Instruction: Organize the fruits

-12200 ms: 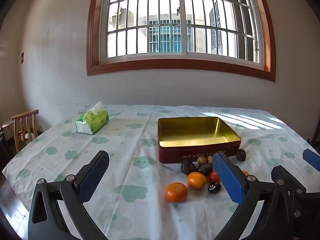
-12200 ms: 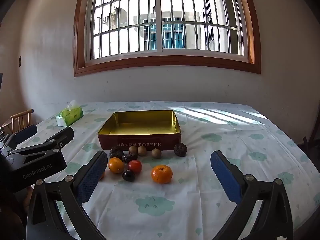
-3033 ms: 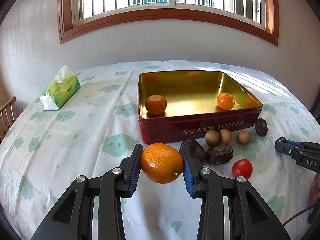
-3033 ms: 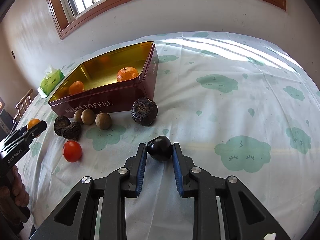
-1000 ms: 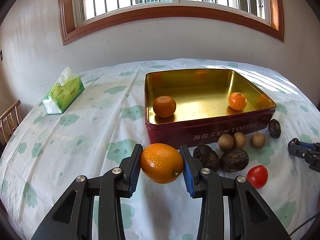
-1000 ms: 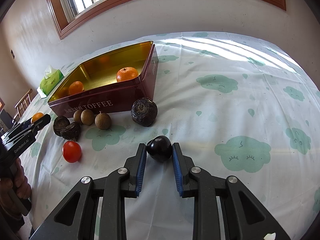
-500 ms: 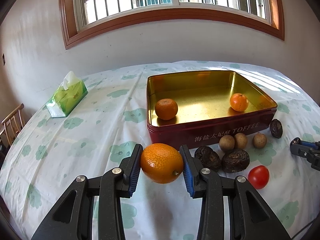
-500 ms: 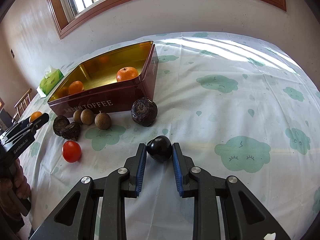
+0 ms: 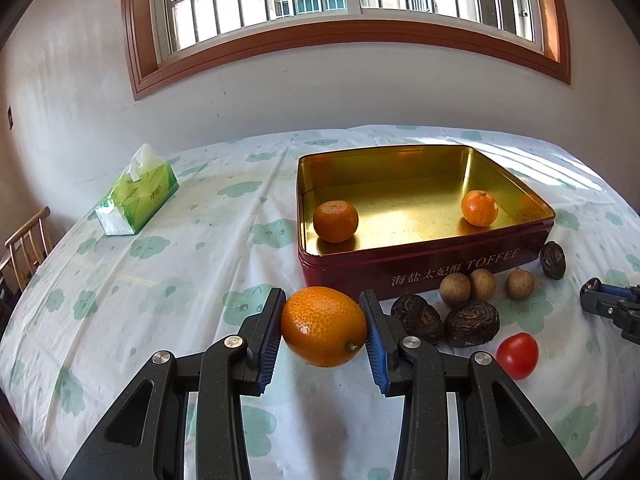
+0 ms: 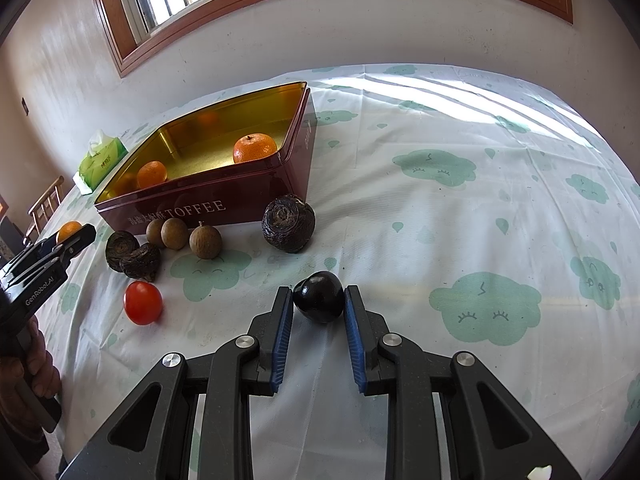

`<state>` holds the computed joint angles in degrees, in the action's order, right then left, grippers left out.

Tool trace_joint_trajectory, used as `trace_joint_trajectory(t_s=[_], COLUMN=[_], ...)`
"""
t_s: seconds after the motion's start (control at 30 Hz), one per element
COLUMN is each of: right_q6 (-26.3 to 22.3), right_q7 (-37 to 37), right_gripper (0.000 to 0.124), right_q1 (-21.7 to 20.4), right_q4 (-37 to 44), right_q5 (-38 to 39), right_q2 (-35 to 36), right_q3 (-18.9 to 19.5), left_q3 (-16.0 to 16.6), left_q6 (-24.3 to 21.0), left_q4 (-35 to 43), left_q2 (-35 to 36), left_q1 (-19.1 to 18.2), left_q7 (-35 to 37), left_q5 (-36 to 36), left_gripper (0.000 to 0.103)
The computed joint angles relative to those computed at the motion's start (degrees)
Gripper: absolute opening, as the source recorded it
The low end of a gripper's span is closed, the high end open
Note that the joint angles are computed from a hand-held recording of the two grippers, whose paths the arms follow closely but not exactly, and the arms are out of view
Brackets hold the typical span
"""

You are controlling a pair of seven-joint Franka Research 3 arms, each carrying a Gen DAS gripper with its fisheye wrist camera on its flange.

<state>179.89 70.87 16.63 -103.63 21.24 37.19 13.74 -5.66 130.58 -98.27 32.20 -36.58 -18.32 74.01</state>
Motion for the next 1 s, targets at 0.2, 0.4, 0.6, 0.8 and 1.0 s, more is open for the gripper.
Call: trace_joint_trajectory(t_s=[0.2, 0.4, 0.6, 0.8, 1.0], right_q6=[-0.10, -0.09, -0.09, -0.07, -0.05], right_q7=[0.15, 0.30, 0.32, 0.30, 0.33], right_gripper=[0.024, 0.024, 0.024, 0.024, 0.024], right_q1=[0.21, 0.44, 0.33, 0.24, 0.26], right_q4=[0.21, 0.22, 0.22, 0.21, 0.19], right_q5=[-0.25, -0.37, -0.40, -0.41, -0.42], right_q2=[0.14, 0.14, 0.15, 0.16, 0.16], right_q3=[-0.30, -0.57, -0.45, -0.33, -0.34], left_q3=[0.03, -0.17, -0.13, -0.12, -0.09], left_q6=[0.45, 1.55, 1.53, 1.53, 1.41], left_q4=[-1.06, -1.23, -1.27, -1.34, -1.39], left_q2=[-0.72, -0.70, -0.73, -0.80, -0.73], left_q1=[0.16, 0.96, 0.90, 0.90, 0.85], left_q7=[-2.14, -2.92, -2.91, -3.00, -3.13], left_q5=[0.96, 0.14, 0.00, -0.05, 0.04], left_gripper=[0.039, 0.039, 0.039, 0.039, 0.039])
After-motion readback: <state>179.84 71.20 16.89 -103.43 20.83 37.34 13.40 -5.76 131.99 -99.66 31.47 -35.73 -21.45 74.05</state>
